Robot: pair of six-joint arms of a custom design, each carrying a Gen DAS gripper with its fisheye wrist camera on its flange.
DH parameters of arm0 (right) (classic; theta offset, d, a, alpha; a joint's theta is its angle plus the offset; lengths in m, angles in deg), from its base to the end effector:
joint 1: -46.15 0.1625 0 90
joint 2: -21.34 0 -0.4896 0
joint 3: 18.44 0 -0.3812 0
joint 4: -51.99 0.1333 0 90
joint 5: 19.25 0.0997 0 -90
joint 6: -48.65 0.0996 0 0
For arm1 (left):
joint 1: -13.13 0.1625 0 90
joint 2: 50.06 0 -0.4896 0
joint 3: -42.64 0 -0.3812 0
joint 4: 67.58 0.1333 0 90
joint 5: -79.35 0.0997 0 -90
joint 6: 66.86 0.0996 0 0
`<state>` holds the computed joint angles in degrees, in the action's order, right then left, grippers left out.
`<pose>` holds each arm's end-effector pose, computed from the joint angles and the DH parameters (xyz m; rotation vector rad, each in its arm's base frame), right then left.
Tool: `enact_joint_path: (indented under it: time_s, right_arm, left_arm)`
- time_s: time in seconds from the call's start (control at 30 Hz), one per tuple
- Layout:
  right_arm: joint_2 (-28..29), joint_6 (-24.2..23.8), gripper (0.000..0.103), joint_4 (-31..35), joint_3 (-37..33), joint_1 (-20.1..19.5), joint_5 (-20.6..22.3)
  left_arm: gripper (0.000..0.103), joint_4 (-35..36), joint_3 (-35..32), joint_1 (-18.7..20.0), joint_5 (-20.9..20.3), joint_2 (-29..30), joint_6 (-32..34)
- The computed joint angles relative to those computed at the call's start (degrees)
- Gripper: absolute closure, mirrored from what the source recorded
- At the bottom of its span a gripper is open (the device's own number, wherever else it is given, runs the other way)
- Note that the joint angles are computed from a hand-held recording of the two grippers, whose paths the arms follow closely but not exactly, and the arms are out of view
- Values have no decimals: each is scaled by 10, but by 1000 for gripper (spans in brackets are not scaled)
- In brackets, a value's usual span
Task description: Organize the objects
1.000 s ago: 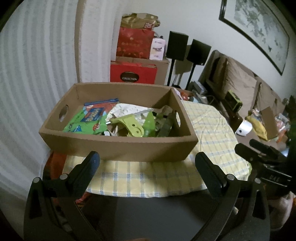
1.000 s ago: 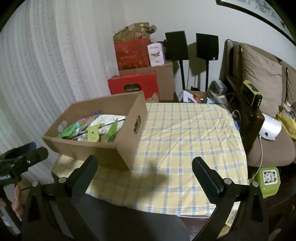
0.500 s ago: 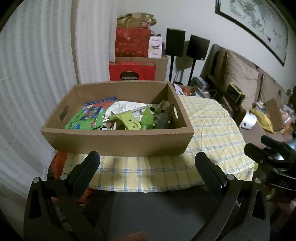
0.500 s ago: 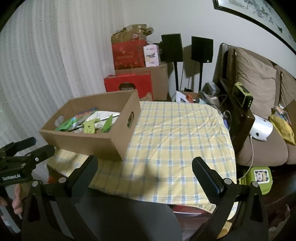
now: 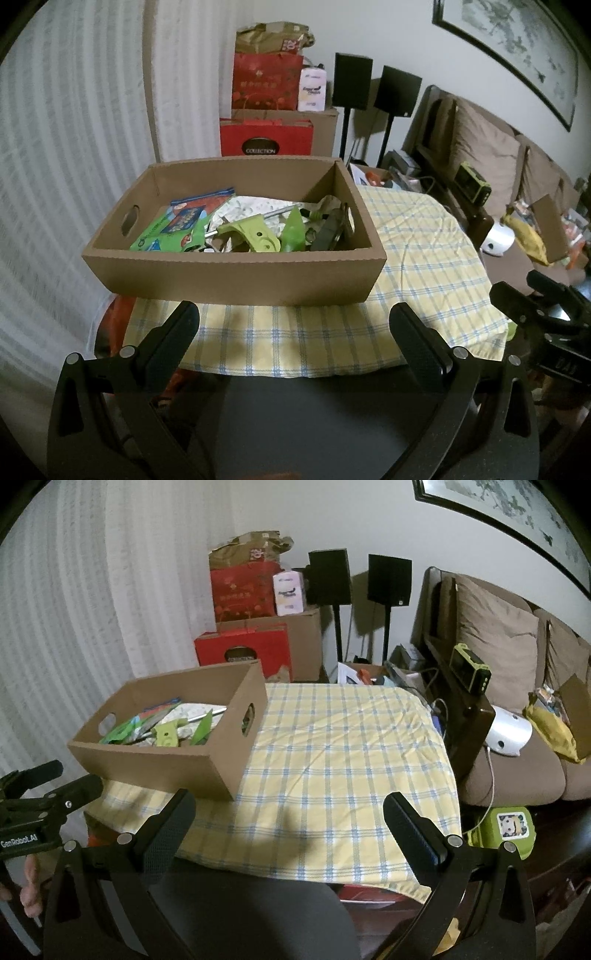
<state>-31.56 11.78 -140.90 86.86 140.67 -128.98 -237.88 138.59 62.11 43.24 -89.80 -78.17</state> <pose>0.1517 -0.6538 0.2682 0.6659 -2.3210 0.9732 -0.3004 -0.6710 0.1458 0.3480 2.2834 -0.9545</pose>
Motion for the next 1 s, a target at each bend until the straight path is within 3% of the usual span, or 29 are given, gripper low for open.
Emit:
enact_joint_path:
  time_s: [1.0]
  right_arm:
    - [-4,-1,1,-17,9,0,-5]
  left_arm:
    - [0,16,0,-2,0,2,-22]
